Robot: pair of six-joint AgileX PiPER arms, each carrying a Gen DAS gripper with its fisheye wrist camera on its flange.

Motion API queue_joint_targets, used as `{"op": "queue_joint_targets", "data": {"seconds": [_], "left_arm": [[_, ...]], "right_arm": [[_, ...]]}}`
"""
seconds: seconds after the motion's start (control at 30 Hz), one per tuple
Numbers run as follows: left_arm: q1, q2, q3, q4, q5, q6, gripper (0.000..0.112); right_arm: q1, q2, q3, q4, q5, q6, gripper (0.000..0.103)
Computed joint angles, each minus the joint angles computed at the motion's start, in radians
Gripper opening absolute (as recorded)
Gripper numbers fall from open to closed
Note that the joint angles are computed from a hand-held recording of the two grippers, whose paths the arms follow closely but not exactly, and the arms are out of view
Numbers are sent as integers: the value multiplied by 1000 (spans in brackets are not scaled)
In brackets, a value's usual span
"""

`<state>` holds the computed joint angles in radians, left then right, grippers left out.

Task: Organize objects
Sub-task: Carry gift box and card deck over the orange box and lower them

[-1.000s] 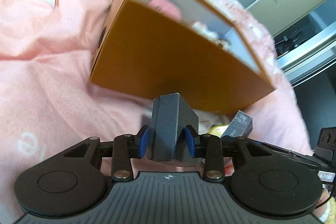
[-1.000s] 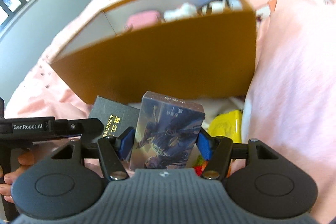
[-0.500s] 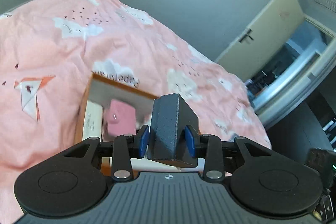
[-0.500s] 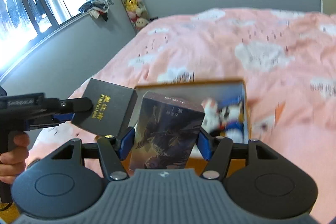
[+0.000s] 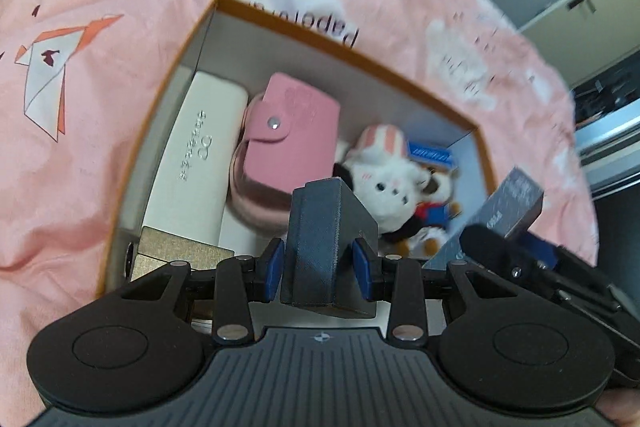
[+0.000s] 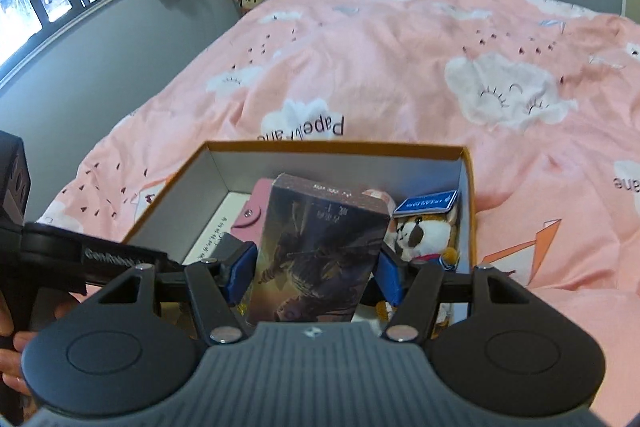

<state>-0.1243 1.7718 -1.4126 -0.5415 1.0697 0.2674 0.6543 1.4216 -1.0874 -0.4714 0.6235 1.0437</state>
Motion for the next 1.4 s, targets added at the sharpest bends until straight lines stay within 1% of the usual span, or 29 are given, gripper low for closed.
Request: {"op": "queue_joint_targets", "data": {"seconds": [0.1,0.27,0.37,0.47,0.5,0.6,0.67,0.8,0.93,1.07,1.13,1.3,1.4], "left_arm": [[-39,15,-13,72,0,-39,42],[-96,52,-56,191,32,-79,43],[-105,51,-63,224,38,-82,43],[-129,54,-74,295,54,-83,43],[-134,53,-73,309,62,-68,43],[-131,32,-55,318,53,-29,43],[-113,16,-54,295,53,13,43],[-64,0,-69,238,51,62,43],[-36,5,-78,191,44,95,43],[-48,4,-63,177,7,125,43],[-50,13,-63,164,1,140,43],[-49,31,-72,141,-8,163,43],[-43,47,-84,130,-5,177,43]], "right_arm": [[-32,16,14,36,-37,-39,64],[-61,26,31,85,-51,-91,64],[-74,35,33,134,-57,-140,64],[-95,40,30,224,-67,-221,64],[-106,41,27,270,-69,-262,64],[-145,49,11,425,-54,-401,64],[-164,66,-14,509,-18,-484,64],[-182,136,-96,590,79,-582,64],[-176,241,-233,572,235,-601,64],[-178,343,-367,569,376,-627,64],[-179,397,-430,568,436,-637,64],[-194,502,-522,599,520,-645,64],[-202,527,-531,614,528,-645,65]]}}
